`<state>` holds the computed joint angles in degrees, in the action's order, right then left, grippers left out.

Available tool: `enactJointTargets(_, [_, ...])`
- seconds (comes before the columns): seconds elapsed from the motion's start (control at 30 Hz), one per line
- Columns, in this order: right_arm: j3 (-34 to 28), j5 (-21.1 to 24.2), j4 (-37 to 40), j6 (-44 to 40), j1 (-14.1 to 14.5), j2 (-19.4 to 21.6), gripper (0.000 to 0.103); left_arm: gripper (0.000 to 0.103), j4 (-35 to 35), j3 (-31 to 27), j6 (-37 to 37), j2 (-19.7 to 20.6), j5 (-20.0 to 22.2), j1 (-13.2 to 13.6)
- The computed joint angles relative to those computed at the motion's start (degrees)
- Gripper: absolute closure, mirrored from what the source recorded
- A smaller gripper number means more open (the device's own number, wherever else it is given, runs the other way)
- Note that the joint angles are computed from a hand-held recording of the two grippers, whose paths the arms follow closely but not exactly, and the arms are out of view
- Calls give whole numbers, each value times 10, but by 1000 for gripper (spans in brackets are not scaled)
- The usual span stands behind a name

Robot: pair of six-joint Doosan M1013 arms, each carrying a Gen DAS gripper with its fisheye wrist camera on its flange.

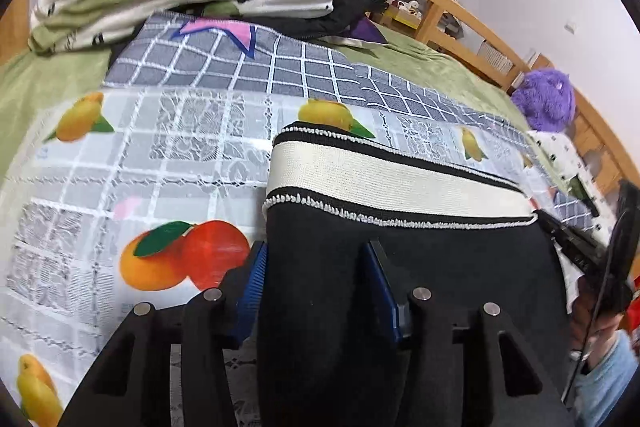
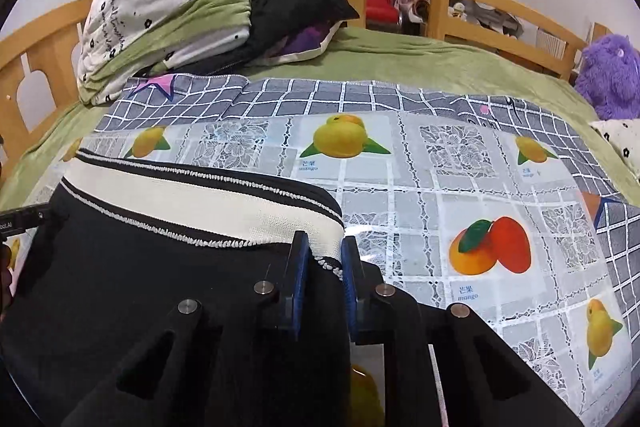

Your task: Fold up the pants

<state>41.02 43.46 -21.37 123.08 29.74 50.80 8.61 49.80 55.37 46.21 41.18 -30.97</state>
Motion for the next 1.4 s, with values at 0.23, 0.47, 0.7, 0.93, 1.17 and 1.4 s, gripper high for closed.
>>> enactJointTargets(0.23, [21,-14,27,19,-5,-18,80,55,95,-9,-43,-4,38,-18])
enactJointTargets(0.47, [96,-24,36,27,0,-57,80,55,56,62,-63,-43,35,-22])
enactJointTargets(0.7, [200,-42,5,81,19,-117,80,55,45,181,-141,-104,-19,-37])
enactJointTargets(0.93, [264,-43,29,52,30,-159,80,54,71,219,-184,-137,-2,-59])
enactJointTargets(1.17, [342,-77,-94,215,59,-233,65,53,104,226,-207,-160,43,-86])
enactJointTargets(1.4, [369,-39,-186,306,94,-275,36,40,240,245,-303,-206,63,-135])
